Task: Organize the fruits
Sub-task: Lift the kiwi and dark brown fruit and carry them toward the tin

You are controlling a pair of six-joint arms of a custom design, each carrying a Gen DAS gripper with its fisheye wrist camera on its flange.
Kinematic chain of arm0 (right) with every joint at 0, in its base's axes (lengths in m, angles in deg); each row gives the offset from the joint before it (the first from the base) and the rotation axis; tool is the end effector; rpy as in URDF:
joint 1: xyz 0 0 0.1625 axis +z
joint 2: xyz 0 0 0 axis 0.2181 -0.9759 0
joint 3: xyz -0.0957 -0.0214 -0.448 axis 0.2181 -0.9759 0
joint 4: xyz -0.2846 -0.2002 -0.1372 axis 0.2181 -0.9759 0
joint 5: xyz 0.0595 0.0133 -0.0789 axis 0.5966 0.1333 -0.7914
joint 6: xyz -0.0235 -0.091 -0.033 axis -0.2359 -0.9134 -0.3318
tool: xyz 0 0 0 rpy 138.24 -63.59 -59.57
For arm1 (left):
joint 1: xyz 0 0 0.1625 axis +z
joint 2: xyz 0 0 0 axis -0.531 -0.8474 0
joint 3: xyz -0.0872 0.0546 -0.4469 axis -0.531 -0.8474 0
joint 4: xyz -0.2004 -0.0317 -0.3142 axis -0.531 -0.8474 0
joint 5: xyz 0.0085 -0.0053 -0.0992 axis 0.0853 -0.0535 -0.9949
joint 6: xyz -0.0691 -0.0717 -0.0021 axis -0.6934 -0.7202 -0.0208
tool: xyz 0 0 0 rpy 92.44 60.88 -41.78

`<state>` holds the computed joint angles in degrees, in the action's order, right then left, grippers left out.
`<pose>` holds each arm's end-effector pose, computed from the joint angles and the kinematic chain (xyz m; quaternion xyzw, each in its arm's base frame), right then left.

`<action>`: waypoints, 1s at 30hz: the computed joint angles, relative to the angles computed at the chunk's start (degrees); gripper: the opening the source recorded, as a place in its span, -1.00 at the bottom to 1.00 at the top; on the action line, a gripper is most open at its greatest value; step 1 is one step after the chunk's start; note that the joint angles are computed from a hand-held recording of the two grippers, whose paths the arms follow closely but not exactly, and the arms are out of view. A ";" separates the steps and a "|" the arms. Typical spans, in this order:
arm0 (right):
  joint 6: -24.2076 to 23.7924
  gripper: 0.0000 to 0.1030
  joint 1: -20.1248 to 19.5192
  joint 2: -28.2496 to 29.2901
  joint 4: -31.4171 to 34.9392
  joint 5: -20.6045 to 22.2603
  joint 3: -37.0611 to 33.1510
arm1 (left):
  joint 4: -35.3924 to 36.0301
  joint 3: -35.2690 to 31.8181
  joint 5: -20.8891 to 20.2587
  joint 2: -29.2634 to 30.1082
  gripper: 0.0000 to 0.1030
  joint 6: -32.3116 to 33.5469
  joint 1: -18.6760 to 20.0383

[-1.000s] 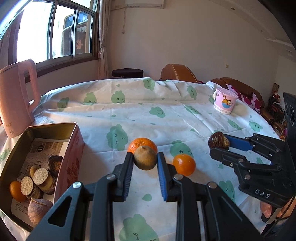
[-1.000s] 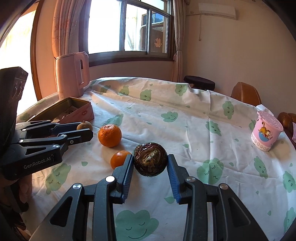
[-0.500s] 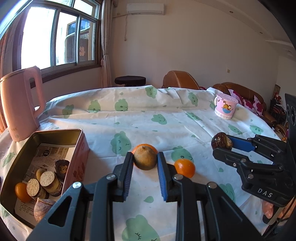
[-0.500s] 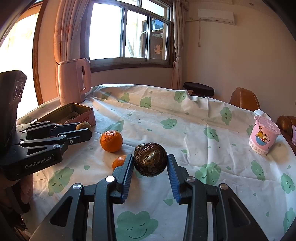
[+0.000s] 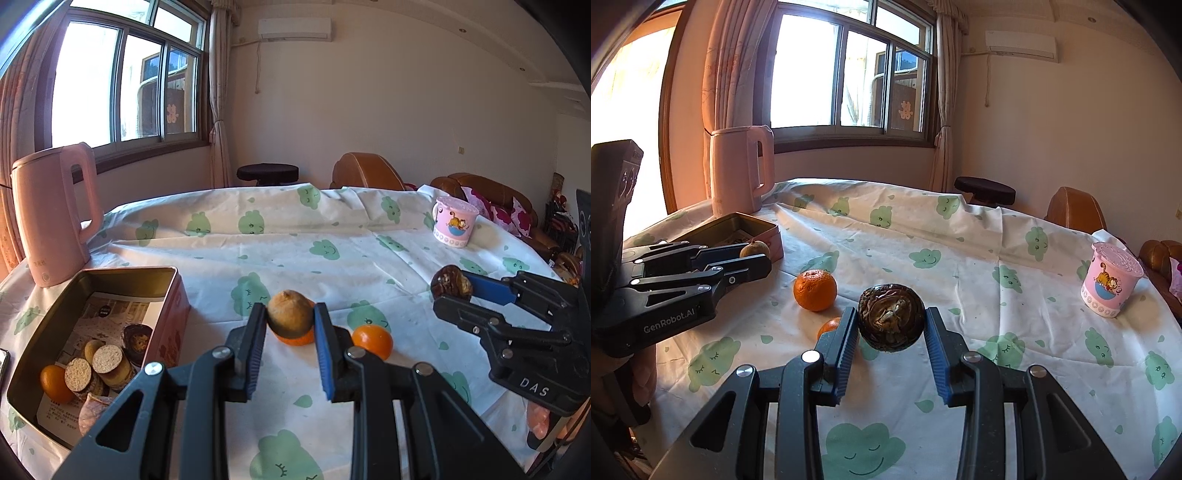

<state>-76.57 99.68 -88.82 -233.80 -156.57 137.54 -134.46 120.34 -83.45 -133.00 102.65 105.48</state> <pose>0.3309 -0.6019 -0.0414 0.3001 -0.7963 0.4209 0.3142 -0.0164 -0.6325 0.2884 0.3325 0.8281 -0.3970 0.2149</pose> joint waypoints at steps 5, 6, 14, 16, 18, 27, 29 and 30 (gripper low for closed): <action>-1.56 -0.25 0.25 0.48 -2.47 0.17 0.06 | -2.67 0.67 -0.03 0.09 -0.47 0.46 -0.10; -1.88 -0.25 0.30 0.57 -2.95 0.21 0.06 | -3.28 0.84 -0.03 0.12 -0.47 0.60 -0.13; -3.60 -0.25 0.46 1.01 -5.78 0.68 0.28 | -6.36 1.72 -0.53 0.09 -0.47 0.93 -0.13; -3.80 -0.25 0.40 0.96 -6.84 1.26 0.68 | -7.26 1.99 -0.62 0.08 -0.47 1.10 -0.16; -4.07 -0.25 0.41 0.97 -7.85 1.66 1.00 | -8.51 2.41 -0.72 0.05 -0.47 1.27 -0.17; -5.59 -0.25 0.87 1.57 -8.02 1.44 0.37 | -10.20 3.43 -0.59 -0.63 -0.47 0.79 -0.04; -4.83 -0.25 1.02 1.35 -6.81 1.87 0.33 | -9.71 3.54 -0.12 -1.05 -0.47 0.87 0.10; -4.35 -0.25 1.15 1.23 -5.89 2.17 0.14 | -9.62 3.61 0.19 -1.32 -0.47 0.95 0.19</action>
